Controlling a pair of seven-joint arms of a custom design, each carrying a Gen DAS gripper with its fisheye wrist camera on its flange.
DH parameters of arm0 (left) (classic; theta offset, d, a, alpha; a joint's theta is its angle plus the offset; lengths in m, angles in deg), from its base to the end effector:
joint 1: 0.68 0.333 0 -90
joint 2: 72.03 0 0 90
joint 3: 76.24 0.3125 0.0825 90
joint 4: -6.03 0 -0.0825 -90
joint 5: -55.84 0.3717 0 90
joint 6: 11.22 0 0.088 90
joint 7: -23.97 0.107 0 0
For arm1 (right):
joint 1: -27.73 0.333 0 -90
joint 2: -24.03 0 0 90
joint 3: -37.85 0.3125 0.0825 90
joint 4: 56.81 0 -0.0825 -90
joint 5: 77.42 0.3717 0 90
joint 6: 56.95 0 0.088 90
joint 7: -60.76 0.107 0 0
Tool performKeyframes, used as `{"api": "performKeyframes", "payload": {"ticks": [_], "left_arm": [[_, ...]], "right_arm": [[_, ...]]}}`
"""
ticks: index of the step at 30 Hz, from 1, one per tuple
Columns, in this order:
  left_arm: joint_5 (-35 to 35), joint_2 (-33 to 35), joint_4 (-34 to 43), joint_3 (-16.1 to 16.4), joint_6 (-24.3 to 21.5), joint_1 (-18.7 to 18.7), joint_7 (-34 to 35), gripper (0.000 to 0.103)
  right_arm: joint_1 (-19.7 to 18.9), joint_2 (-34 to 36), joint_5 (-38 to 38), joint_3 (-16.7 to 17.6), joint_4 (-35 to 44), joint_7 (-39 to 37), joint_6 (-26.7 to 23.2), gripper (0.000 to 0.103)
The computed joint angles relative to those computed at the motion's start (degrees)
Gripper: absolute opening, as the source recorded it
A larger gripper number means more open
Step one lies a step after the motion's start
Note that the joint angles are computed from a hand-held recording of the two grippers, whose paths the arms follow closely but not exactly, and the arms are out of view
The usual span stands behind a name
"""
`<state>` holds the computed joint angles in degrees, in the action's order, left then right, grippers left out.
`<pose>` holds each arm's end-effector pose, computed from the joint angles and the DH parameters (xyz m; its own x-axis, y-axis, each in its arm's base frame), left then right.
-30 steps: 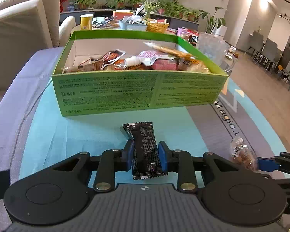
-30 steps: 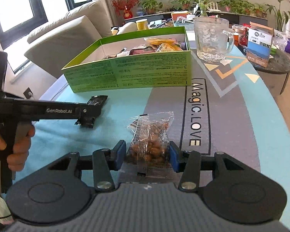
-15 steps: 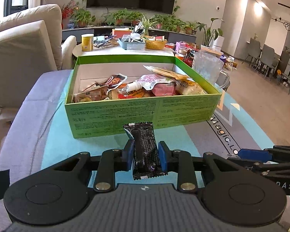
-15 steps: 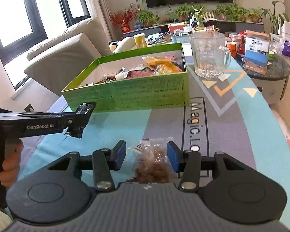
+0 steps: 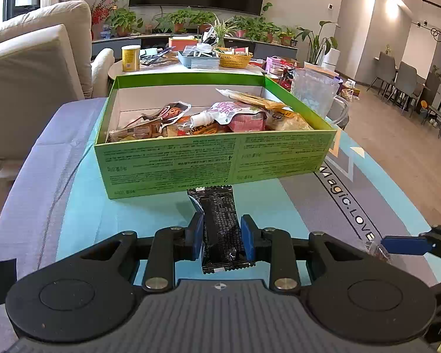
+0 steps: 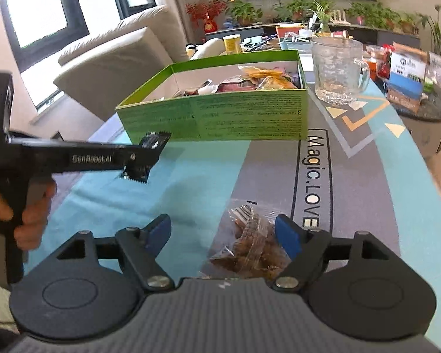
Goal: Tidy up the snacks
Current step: 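Lift the black bar and nut bag with both tools into the green box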
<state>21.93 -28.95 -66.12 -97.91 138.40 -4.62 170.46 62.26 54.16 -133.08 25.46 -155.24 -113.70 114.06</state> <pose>0.7376 -0.2378 0.4019 -0.7655 -0.6321 0.1200 -0.4758 0.4306 -0.7669 0.6054 0.3326 0.3518 -0.1483 -0.9356 -0.3204 -0.6515 0.3362 -0.6801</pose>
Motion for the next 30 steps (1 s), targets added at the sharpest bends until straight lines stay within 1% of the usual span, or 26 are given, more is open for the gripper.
{"api": "performKeyframes", "payload": {"ticks": [2,4,5,6,9,10,11,13,14,15,16,18,21,26,30], "left_arm": [[-0.04,-0.09,-0.15,0.03,0.05,0.11,-0.1,0.026],[-0.03,-0.16,-0.24,0.12,0.11,0.13,-0.33,0.026],[-0.01,-0.21,-0.31,0.19,0.22,0.09,-0.55,0.026],[0.01,-0.23,-0.35,0.19,0.23,0.09,-0.64,0.026],[0.11,-0.39,-0.58,0.1,0.08,0.15,-0.44,0.026],[0.09,-0.48,-0.73,0.06,0.19,0.19,-0.28,0.026],[0.09,-0.56,-0.86,0.03,0.3,0.2,-0.16,0.026],[0.24,-0.43,-0.53,0.18,0.3,0.0,-0.42,0.026],[0.19,-0.44,-0.46,0.12,0.34,0.03,-0.43,0.026],[0.08,-0.47,-0.43,-0.02,0.39,0.13,-0.27,0.026],[-0.06,-0.52,-0.42,-0.17,0.46,0.24,-0.06,0.026],[-0.45,-0.6,-0.29,-0.47,0.6,0.44,0.29,0.026],[-1.63,-0.68,0.18,-1.34,0.18,1.07,1.15,0.026],[-4.56,-1.15,0.53,-3.14,1.18,1.95,5.15,0.026],[-4.84,0.97,5.02,-2.64,2.31,0.34,4.91,0.026]], "right_arm": [[0.57,-0.56,-0.26,-0.56,-0.62,1.17,-1.26,0.078],[1.33,-1.32,-2.12,-1.83,-1.75,4.86,-1.27,0.078],[1.22,-1.63,-2.79,-1.95,-2.28,6.32,-1.18,0.078],[0.5,-1.76,-2.76,-1.39,-2.71,6.72,-0.95,0.078],[-3.84,-1.02,2.43,3.32,-2.85,0.99,-0.19,0.078],[-4.29,-0.48,3.58,3.81,-2.56,-0.42,0.48,0.078],[-2.98,-0.04,3.22,2.61,-1.86,-0.54,-0.18,0.076],[-3.46,0.56,5.44,3.87,-0.41,-4.7,-2.3,0.05],[-3.27,0.7,5.93,3.58,-0.17,-4.89,-1.95,0.05],[-2.19,0.75,5.2,2.07,-0.24,-3.39,-0.77,0.049],[-0.4,0.86,3.47,-0.33,-0.08,-0.93,0.17,0.049],[3.28,0.59,-1.08,-4.96,0.18,4.85,-0.01,0.049],[4.77,0.36,-7.62,-8.06,1.13,12.96,0.39,0.049],[3.05,1.26,-14.12,-7.88,5.48,16.75,-0.85,0.049],[0.48,3.92,-18.84,-7.54,11.24,20.72,0.4,0.049]]}}
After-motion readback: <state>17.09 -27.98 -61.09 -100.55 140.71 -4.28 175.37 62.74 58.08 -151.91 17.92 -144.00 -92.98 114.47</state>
